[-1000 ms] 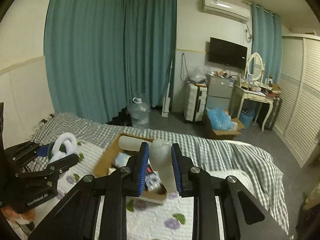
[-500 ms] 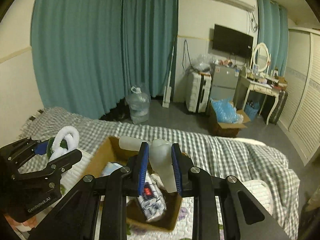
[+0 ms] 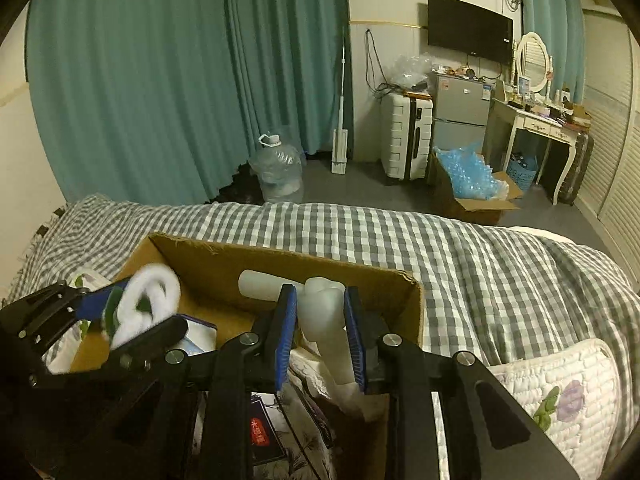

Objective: Organize soft objects

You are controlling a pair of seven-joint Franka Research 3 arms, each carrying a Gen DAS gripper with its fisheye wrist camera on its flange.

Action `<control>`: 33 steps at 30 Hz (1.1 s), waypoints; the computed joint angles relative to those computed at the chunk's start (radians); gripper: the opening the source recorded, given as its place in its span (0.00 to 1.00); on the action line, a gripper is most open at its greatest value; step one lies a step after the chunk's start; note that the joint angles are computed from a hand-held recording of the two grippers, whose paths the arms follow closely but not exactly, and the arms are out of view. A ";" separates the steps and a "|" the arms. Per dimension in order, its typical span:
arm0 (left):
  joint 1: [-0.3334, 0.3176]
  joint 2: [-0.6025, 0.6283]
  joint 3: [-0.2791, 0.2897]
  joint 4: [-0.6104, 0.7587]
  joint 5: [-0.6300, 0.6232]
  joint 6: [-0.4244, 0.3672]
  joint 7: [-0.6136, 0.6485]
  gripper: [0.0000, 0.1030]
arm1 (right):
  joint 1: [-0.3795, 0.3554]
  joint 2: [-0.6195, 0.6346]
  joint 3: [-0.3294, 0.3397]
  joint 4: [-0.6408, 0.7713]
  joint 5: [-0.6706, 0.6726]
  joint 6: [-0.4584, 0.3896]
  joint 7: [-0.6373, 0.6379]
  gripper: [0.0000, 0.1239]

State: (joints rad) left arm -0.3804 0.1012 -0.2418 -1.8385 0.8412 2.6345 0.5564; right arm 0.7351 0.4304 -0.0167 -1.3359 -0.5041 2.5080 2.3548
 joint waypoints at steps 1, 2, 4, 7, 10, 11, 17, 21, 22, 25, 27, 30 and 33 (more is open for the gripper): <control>-0.003 -0.008 -0.003 -0.002 -0.006 -0.014 -0.001 0.55 | 0.004 0.005 -0.005 0.008 -0.006 -0.003 0.010 0.28; -0.005 -0.005 -0.006 0.008 -0.015 -0.030 0.005 0.62 | 0.009 0.004 -0.011 0.010 -0.014 -0.011 0.022 0.34; -0.010 -0.022 -0.009 0.007 -0.009 -0.067 -0.007 0.69 | 0.020 -0.018 -0.024 -0.010 -0.044 0.002 0.071 0.50; -0.014 -0.080 -0.025 -0.004 -0.014 -0.103 -0.013 0.69 | 0.029 -0.082 -0.021 -0.050 -0.100 -0.002 0.108 0.50; -0.011 -0.177 -0.054 -0.018 0.018 -0.141 -0.035 0.69 | 0.038 -0.155 0.001 -0.061 -0.177 -0.068 0.128 0.51; -0.009 -0.217 -0.068 -0.020 0.031 -0.156 -0.041 0.69 | 0.038 -0.182 0.011 -0.065 -0.199 -0.090 0.135 0.53; 0.044 -0.465 -0.175 -0.055 0.140 -0.212 -0.136 0.92 | 0.072 -0.379 0.105 -0.080 -0.431 -0.232 0.221 0.71; 0.079 -0.617 -0.216 -0.088 0.123 -0.241 -0.148 0.93 | 0.083 -0.478 0.206 -0.082 -0.603 -0.333 0.283 0.83; 0.086 -0.649 -0.221 -0.100 0.117 -0.237 -0.149 0.93 | 0.084 -0.499 0.234 -0.083 -0.632 -0.355 0.293 0.83; 0.109 -0.775 -0.236 -0.180 0.113 -0.203 -0.178 0.94 | 0.079 -0.556 0.311 -0.106 -0.683 -0.396 0.335 0.83; 0.120 -0.845 -0.241 -0.238 0.104 -0.179 -0.188 0.94 | 0.069 -0.584 0.361 -0.134 -0.726 -0.416 0.369 0.83; 0.140 -0.904 -0.246 -0.305 0.084 -0.099 -0.217 0.94 | 0.048 -0.605 0.433 -0.170 -0.778 -0.453 0.411 0.83; 0.175 -0.944 -0.267 -0.357 0.062 -0.053 -0.230 0.94 | 0.022 -0.635 0.488 -0.239 -0.820 -0.443 0.486 0.83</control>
State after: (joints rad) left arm -0.2051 -0.8431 -0.5086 -2.1957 0.9031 2.5812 0.3260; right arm 0.7573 -0.2043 0.4710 -1.5753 -1.3242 2.0653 2.8409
